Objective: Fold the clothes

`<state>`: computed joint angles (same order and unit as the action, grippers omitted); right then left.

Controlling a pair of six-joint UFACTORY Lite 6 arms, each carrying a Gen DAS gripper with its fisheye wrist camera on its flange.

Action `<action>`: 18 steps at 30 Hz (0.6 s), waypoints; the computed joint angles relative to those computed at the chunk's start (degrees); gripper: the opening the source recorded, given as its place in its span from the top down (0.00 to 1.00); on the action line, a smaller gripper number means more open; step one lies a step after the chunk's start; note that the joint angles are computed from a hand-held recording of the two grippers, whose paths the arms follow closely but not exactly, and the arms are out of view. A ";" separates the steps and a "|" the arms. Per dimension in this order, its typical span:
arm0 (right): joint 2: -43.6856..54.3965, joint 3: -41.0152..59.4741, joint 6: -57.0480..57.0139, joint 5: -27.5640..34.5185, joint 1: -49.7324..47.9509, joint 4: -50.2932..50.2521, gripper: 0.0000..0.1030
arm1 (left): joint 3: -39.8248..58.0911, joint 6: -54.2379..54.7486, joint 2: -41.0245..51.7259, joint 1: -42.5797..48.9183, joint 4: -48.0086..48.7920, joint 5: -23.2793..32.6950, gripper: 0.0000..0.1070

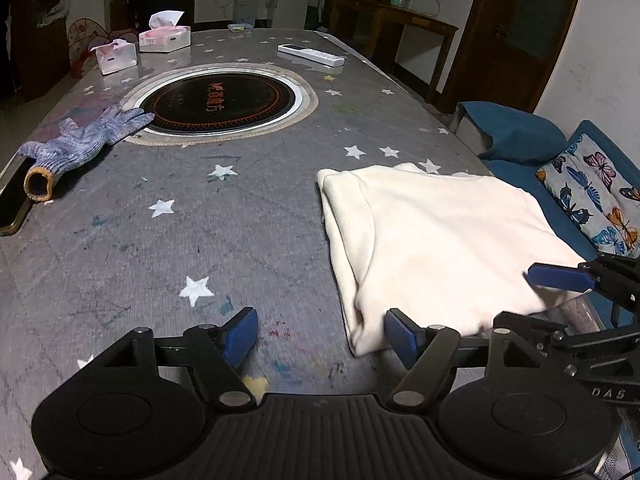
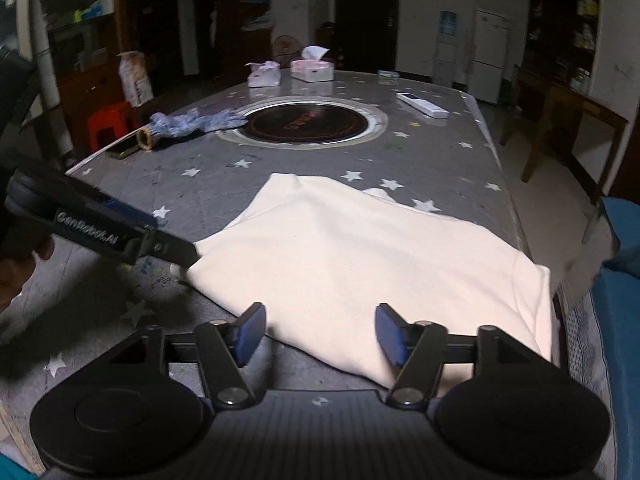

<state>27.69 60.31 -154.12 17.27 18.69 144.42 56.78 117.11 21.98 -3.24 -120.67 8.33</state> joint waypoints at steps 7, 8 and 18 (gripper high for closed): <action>-3.24 -4.63 -4.59 2.18 0.55 8.82 0.23 | -5.14 7.14 -4.66 -0.17 -7.76 0.74 0.23; -3.79 -5.39 -5.29 2.46 0.73 9.98 0.22 | -5.84 7.88 -5.34 -0.14 -8.52 0.85 0.23; -9.09 -12.68 -11.02 5.84 3.15 21.84 0.13 | -12.09 13.16 -11.75 0.34 -13.50 1.54 0.16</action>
